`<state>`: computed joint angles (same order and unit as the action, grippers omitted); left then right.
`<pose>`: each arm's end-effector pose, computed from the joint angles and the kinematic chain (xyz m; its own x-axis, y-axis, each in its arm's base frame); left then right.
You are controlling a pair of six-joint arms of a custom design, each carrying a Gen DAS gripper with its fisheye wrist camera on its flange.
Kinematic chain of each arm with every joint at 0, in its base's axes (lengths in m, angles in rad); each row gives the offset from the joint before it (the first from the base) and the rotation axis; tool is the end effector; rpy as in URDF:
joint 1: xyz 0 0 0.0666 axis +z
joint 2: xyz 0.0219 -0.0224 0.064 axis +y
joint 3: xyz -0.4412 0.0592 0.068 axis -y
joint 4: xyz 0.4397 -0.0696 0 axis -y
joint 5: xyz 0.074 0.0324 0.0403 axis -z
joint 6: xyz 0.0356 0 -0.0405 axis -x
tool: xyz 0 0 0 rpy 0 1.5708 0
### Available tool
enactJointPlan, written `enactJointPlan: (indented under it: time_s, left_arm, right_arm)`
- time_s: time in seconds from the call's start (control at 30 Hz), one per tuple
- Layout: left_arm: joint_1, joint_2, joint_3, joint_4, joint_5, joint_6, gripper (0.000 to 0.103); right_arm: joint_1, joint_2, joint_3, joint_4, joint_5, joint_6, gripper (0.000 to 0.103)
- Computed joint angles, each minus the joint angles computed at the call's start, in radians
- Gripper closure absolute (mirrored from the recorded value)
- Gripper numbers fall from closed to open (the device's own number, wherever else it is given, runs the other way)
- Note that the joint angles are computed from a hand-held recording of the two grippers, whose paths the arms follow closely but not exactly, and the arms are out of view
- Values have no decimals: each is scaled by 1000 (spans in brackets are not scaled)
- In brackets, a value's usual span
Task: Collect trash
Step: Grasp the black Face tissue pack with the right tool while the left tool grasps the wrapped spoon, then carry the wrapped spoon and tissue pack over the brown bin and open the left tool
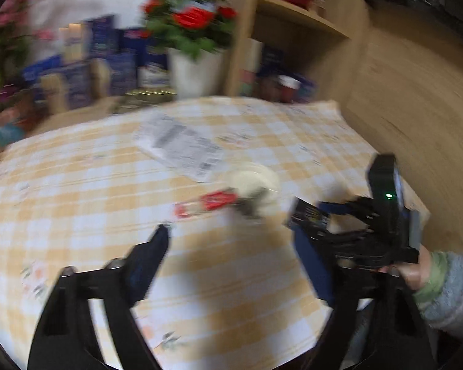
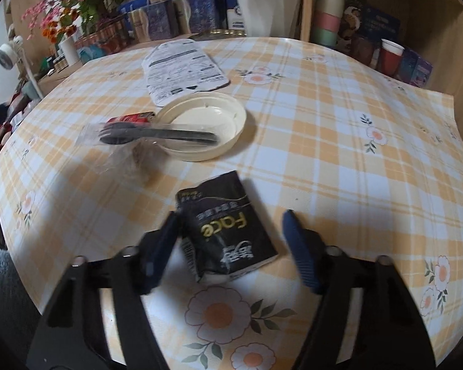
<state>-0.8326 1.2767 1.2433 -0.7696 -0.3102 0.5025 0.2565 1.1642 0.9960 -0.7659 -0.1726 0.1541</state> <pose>0.3263 -0.3431 0.4801 -0.6948 0.0822 -0.7145 0.2591 0.9554 -0.1420 0.3932 0.1090 0.4013 -0.7150 -0.3439 -0.6087 -0.4639 0.8847 0.0452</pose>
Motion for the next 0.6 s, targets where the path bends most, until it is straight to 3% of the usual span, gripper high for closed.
enactJointPlan:
  time_s: [0.13,0.27,0.6]
  left_arm:
    - [25,63,29,-20,85,0,64]
    - [33,114,70,-39,111,-65,65]
    - [71,274,218,-109,123,-209,65]
  right_arm:
    - [-10,-42,-31,45,-24,-19,62]
    - [-53,-91,-65,81,-114,-117,64]
    - [-105,-144,-99,123,-156,-145,66]
